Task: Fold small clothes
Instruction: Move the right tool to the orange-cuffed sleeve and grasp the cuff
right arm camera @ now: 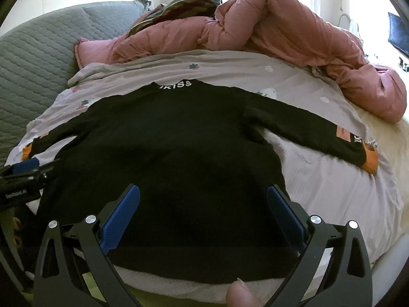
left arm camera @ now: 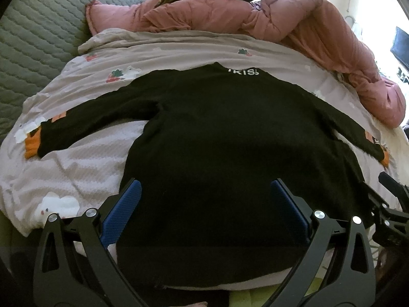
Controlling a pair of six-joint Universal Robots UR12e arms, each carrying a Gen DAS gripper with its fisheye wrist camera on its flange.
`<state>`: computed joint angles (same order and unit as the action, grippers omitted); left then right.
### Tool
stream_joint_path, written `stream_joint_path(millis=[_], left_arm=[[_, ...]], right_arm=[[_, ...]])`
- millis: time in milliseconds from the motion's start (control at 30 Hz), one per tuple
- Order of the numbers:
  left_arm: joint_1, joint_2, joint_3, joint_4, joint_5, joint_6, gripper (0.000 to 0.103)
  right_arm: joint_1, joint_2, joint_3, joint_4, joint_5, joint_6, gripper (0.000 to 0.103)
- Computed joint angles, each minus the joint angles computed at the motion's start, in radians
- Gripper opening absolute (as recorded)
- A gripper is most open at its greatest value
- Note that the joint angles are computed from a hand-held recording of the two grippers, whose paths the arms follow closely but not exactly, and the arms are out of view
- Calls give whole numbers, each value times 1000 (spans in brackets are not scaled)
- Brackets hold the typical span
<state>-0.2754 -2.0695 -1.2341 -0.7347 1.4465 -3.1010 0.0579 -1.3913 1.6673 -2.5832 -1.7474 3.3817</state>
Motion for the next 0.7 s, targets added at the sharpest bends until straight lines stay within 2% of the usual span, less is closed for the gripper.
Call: stream_joint_path(millis=[700], left_arm=[[-35, -131, 221, -100, 25, 15, 95]], right_arm=[[-61, 58, -64, 0, -52, 36, 99]])
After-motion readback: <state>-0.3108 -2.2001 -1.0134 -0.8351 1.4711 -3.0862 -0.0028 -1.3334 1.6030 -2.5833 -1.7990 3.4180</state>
